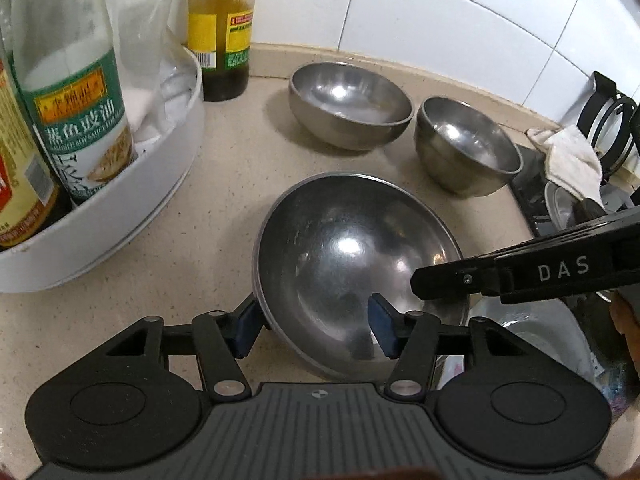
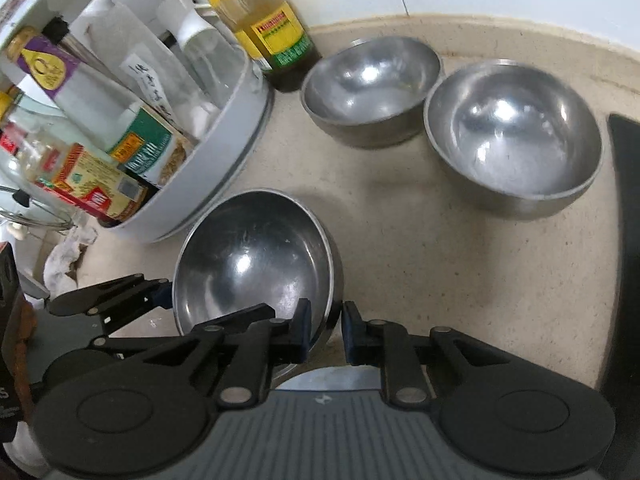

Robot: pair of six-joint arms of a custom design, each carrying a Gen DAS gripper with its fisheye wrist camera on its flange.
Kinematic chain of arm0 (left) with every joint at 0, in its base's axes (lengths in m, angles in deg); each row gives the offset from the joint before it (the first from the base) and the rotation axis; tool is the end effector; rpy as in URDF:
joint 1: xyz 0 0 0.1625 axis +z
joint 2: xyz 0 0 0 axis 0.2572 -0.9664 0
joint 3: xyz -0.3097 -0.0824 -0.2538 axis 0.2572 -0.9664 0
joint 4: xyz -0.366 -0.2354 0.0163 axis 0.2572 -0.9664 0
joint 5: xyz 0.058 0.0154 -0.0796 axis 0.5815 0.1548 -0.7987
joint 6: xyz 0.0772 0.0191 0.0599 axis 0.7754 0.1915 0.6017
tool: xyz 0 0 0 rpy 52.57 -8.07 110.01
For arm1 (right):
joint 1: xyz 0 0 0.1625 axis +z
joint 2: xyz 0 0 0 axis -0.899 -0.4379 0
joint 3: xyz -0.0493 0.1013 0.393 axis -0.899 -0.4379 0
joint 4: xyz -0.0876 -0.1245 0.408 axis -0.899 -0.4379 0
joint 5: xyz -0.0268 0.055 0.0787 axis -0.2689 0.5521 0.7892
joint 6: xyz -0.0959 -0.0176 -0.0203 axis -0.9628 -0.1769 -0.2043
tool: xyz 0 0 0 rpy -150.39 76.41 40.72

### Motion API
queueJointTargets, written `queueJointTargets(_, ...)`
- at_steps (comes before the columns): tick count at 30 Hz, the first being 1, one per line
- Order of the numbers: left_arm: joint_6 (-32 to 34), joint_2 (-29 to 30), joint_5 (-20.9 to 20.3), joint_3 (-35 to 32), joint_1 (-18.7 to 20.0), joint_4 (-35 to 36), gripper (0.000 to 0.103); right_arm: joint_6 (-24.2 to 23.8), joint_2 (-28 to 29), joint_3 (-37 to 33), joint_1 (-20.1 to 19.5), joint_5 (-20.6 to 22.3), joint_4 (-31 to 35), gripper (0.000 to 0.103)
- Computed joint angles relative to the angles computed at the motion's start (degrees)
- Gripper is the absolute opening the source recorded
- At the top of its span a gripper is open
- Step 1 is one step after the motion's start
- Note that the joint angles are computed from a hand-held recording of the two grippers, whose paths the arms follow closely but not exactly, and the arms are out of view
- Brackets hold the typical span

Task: Organize plates and bowls
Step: 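Grasp the rim of the large steel bowl with the right gripper, then carry the steel bowl and nest it into the bowl by the green-label bottle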

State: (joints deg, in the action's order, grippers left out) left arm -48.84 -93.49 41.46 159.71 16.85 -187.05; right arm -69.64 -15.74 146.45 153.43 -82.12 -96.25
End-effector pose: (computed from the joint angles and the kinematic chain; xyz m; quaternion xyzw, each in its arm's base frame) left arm -0.3257 -0.4371 0.0413 0.1721 0.9155 -0.2379 0.2750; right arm 0.1082 -0.4849 0.2983 0.1735 -0.9678 0.1294 0.1282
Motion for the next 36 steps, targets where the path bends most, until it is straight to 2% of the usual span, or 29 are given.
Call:
queueJointTargets(6,-0.37,-0.78,1.04,0.56,-0.09,-0.19,0.066,-1.54,-0.90,1.28,-0.05,0.92,-3.02,0.021)
queueJointTargets(13,-0.66,-2.77,3.20,1.18,-1.06,0.81,0.067,-1.68,-3.23,0.79,-0.67,1.78,-2.76,0.023)
queueJointTargets(21,-0.07,-3.71,6.90,0.31,-2.07,2.75,0.072,-3.43,-4.11,-0.82,0.04,-1.80,-7.32,0.023)
queueJointTargets(27,6.17,-1.84,9.15,-3.43,-1.81,0.00,0.074,-5.99,-2.21,-4.06,1.02,-5.98,-10.32,0.023)
queueJointTargets(30,10.71,0.70,8.83,-7.14,-0.88,-2.12,0.074,-6.88,-0.36,-6.16,1.67,-6.76,-11.17,0.023)
queueJointTargets(36,14.72,5.54,7.56,-14.05,1.13,-1.75,0.075,-7.45,5.50,-11.69,2.57,-8.01,-10.37,0.023)
